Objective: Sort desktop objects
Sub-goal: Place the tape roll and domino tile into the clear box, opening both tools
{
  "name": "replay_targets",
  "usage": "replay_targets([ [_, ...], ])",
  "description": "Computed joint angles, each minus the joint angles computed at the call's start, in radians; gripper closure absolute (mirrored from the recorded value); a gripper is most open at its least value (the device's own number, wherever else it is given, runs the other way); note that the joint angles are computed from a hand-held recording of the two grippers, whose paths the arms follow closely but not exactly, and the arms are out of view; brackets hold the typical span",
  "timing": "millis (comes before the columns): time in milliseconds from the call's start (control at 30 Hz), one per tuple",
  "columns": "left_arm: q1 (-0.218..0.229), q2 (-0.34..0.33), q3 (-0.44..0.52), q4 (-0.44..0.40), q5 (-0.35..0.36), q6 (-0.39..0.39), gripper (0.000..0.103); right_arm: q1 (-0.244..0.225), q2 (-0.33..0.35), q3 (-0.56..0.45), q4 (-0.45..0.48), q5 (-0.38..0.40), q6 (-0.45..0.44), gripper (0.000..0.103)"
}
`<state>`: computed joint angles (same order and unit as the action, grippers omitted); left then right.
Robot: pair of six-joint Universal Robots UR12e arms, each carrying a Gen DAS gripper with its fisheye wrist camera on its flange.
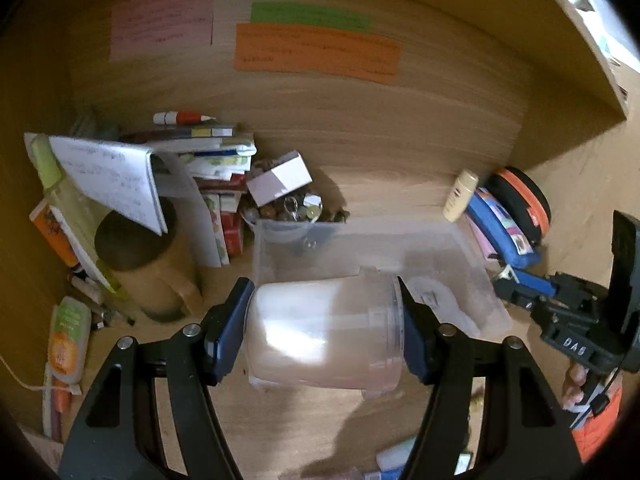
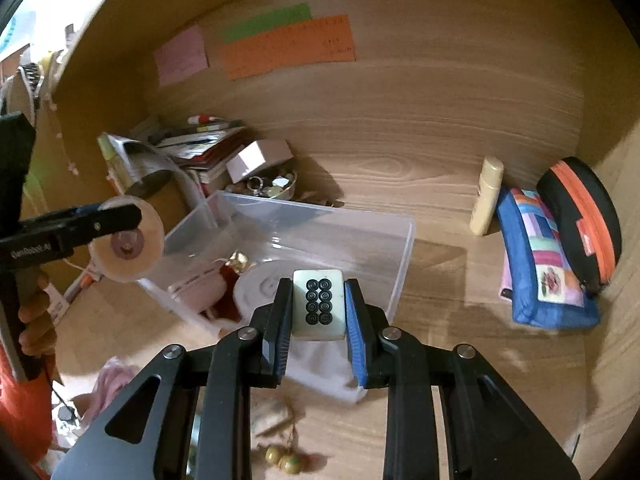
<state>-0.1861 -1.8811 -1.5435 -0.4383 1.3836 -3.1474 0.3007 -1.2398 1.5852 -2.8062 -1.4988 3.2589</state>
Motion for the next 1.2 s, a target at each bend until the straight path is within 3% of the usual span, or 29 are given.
replay_targets([
  [533, -0.022, -0.102, 0.109, -0.082, 0.005, -0.03, 0.037, -0.004, 0.105, -0.133, 0.123, -0.043, 0.03, 0.081],
  [633, -0.025, -0.117, 0.118, -0.087, 0.003, -0.029, 0.037, -0.006, 0.111, -0.132, 0.107, -0.017, 0.024, 0.081],
  [767, -0.039, -0.129, 0.121, -0.062, 0.039, -0.001, 0.037, 0.0, 0.114, -0.131, 0.094, -0.049, 0.024, 0.08],
  [933, -0.036, -0.141, 0.128, -0.074, 0.011, 0.011, 0.037, -0.003, 0.122, -0.136, 0.111, -0.046, 0.032, 0.081],
  [1100, -0.035, -0.154, 0.142, -0.124, -0.001, 0.022, 0.037, 0.011, 0.124, -0.133, 0.094, -0.104, -0.002, 0.081],
  [1200, -0.037, -0.147, 0.128, -0.089, 0.014, 0.033, 0.037, 0.016, 0.124, -0.129, 0.083, -0.128, -0.015, 0.081],
])
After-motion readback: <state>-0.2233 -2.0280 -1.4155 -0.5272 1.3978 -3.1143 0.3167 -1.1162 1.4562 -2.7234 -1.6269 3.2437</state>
